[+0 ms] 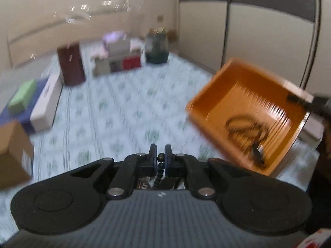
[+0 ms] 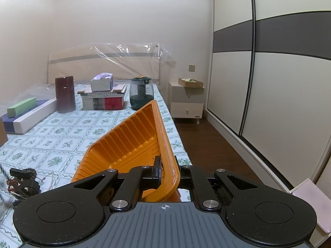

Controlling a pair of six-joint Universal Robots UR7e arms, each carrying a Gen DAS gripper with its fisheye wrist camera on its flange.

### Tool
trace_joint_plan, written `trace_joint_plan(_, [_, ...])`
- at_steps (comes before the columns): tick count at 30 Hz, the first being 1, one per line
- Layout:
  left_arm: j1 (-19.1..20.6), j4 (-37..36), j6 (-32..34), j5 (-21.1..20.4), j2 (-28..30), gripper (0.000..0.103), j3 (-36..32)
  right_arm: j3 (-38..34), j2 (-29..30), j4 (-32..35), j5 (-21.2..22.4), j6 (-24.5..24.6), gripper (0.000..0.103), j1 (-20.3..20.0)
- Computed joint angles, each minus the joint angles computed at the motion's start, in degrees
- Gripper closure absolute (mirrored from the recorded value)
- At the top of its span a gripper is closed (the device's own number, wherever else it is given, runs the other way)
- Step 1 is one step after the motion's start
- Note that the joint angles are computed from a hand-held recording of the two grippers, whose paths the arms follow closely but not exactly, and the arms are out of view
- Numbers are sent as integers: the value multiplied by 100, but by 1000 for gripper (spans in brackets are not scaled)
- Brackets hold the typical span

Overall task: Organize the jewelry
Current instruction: 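Carry the bead strand up and over the orange tray with the left tool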

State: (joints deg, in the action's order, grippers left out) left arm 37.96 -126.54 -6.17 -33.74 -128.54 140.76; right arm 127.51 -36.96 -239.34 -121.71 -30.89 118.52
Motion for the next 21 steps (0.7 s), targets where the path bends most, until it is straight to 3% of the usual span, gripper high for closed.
trace_joint_plan(8, [-622, -896, 861, 53, 587, 97, -564, 21, -23, -2, 20, -4, 95, -16])
trace_joint_plan(21, [-923, -1990, 2061, -378, 1589, 97, -1500, 27, -28, -10, -8, -4, 95, -1])
